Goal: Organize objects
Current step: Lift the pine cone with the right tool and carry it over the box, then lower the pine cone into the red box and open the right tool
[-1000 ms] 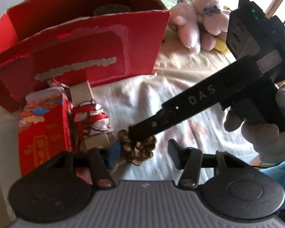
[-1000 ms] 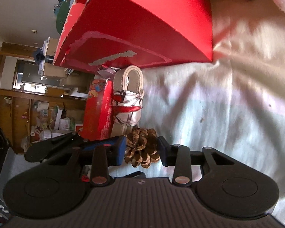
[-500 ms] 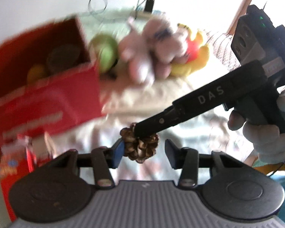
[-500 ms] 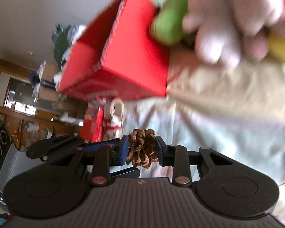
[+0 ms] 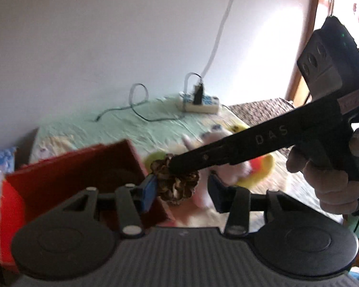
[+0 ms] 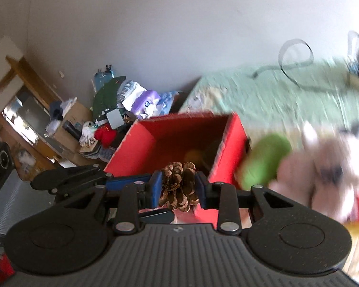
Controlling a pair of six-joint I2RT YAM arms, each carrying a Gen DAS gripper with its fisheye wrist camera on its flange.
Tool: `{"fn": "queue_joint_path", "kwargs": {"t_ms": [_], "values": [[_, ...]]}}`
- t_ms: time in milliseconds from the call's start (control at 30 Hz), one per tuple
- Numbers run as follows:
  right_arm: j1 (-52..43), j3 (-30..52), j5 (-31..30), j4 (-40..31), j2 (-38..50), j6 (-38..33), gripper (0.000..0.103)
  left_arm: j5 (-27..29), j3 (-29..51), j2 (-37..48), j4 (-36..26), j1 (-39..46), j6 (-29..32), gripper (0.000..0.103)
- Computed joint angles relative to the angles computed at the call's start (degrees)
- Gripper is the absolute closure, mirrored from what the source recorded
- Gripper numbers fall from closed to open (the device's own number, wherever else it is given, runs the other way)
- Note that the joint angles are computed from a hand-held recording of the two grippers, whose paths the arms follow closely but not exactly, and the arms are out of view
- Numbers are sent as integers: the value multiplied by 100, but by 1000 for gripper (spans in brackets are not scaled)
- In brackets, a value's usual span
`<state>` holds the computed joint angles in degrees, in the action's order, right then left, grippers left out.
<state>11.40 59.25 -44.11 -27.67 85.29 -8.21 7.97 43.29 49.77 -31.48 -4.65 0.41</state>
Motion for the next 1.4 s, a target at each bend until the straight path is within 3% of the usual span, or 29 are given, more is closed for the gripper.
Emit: {"fn": "queue_joint_path", "kwargs": {"t_ms": [233, 467, 733, 967, 1267, 1400], "values": [[1288, 1546, 1660, -671, 1408, -275, 70, 1808, 137, 1295, 218, 1979, 652, 55], [1947, 2563, 3134, -1550, 2407, -717, 70, 2708, 189, 2558, 316, 2618, 1017, 56], [2321, 3382, 4207, -2177, 3299, -672, 70, 2780, 397, 3237, 296, 2748, 1637, 56], [2375, 3643, 4320, -2265, 3497, -574, 71, 2814, 364, 3180, 195, 3098, 1874, 55], [2233, 3296, 3851, -1885, 3264, -290, 72, 1822, 29, 2679, 677, 3159, 1381, 55], [2244, 3221, 3631, -1749, 3235, -108, 72, 1013, 52, 2582, 722, 2952, 1148, 55]]}}
